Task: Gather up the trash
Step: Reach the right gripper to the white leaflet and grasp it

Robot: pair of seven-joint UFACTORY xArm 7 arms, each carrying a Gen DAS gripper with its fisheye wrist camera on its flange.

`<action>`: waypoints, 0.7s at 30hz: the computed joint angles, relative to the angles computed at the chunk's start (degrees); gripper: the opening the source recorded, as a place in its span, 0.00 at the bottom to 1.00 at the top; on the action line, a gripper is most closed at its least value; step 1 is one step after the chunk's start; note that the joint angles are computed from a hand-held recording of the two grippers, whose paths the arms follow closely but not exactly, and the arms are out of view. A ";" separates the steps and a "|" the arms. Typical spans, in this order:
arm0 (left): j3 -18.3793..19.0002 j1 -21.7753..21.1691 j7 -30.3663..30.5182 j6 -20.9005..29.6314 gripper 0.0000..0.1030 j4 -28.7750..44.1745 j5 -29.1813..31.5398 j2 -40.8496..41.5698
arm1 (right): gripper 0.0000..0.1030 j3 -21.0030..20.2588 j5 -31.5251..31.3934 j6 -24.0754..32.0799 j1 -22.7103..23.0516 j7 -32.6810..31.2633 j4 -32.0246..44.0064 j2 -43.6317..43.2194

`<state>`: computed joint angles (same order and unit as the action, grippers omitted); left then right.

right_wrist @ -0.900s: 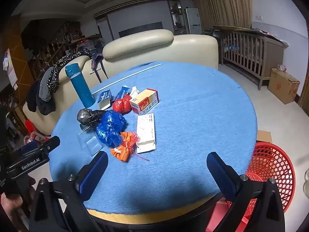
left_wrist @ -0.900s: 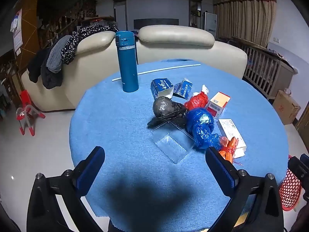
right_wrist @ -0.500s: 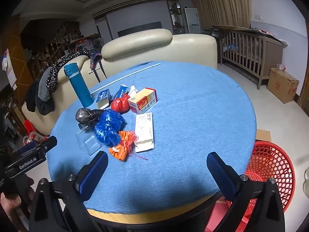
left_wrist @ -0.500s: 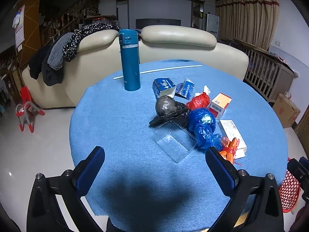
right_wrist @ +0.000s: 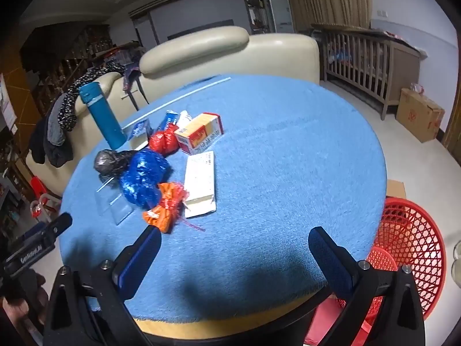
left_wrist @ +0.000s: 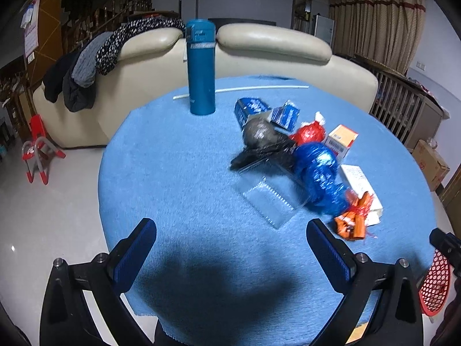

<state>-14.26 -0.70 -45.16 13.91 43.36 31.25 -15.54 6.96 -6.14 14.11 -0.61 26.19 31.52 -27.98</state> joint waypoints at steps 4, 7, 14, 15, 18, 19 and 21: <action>1.15 -0.63 1.06 0.47 1.00 0.51 -1.28 2.06 | 1.00 -1.22 0.84 -0.47 1.12 -1.27 1.17 2.53; 1.73 -1.19 1.26 0.25 1.00 1.56 -1.19 4.05 | 1.00 -2.01 1.50 -0.47 2.03 -2.80 2.81 4.96; 4.04 -3.92 2.99 0.98 1.00 2.38 -3.60 6.06 | 1.00 -4.58 5.11 1.52 4.38 -7.55 13.80 16.21; 4.44 -4.36 3.75 1.28 1.00 2.43 -4.65 6.21 | 1.00 -4.78 5.68 2.19 4.47 -8.06 15.78 18.04; 5.27 -5.01 5.30 1.73 1.00 2.80 -6.86 6.77 | 1.00 -4.76 5.55 6.22 4.10 -7.66 23.85 25.14; 5.52 -5.22 5.84 1.93 1.00 2.90 -7.62 6.83 | 1.00 -4.69 4.93 8.29 4.07 -6.75 26.99 27.70; 5.98 -5.62 6.97 2.11 1.00 3.37 -9.16 7.16 | 1.00 -4.77 4.20 11.43 4.36 -5.70 31.73 31.48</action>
<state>-8.28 -6.32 -38.19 16.02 46.74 22.10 -8.38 2.19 -1.94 25.53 3.75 20.49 63.26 3.50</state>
